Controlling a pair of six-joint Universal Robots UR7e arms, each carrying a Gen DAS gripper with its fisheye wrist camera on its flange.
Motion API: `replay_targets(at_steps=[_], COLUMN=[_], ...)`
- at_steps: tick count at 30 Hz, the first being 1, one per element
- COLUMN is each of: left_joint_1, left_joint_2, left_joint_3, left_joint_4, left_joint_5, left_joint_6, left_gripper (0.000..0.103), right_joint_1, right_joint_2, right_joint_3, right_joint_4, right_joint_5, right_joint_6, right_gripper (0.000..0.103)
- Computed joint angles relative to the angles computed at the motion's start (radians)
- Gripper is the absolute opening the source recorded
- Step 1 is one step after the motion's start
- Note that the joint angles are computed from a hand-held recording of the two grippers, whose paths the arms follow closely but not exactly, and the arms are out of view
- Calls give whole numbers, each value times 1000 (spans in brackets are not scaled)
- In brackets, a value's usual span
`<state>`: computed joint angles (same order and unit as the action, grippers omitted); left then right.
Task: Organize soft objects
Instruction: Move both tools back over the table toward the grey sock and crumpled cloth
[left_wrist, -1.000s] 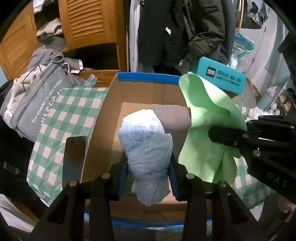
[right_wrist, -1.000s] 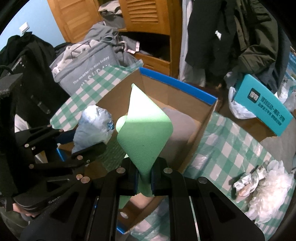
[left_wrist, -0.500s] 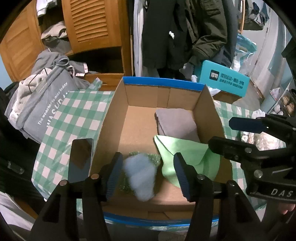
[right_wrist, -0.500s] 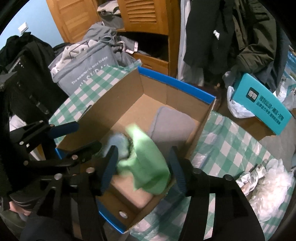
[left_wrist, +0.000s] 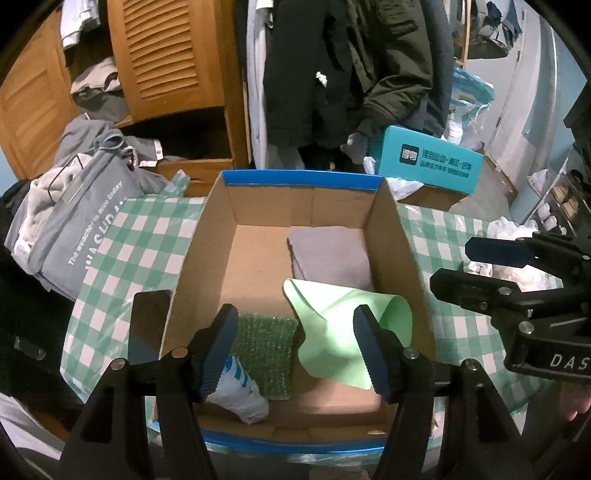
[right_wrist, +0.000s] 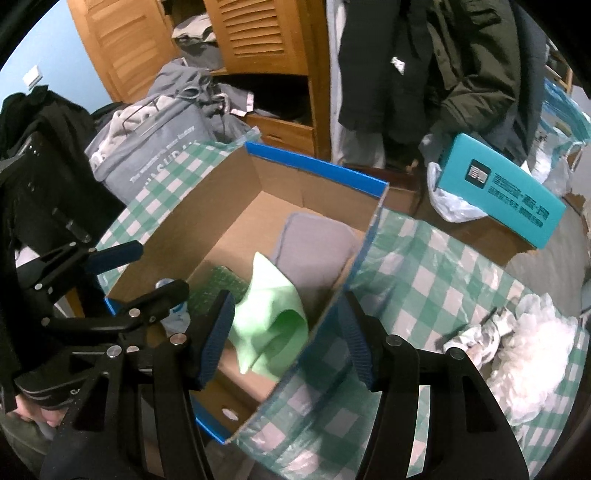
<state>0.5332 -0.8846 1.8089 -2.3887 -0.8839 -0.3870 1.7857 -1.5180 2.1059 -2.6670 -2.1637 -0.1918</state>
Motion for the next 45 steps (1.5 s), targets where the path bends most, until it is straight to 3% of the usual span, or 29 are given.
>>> replay_targets(at_steps=[24, 45], left_joint_1=[-60, -136], left_joint_2=[96, 219], left_joint_3=[-65, -165], left_joint_4=[-15, 10], left_joint_5=[-57, -126], left_joint_6=[72, 153], left_gripper=[72, 76], right_joint_1=[-72, -239], right_joint_2=[-199, -455], right_joint_3=[90, 172], right_joint_4=[19, 44], right_joint_5=[-39, -27], right_joint_6=[23, 4], right_gripper=[59, 59])
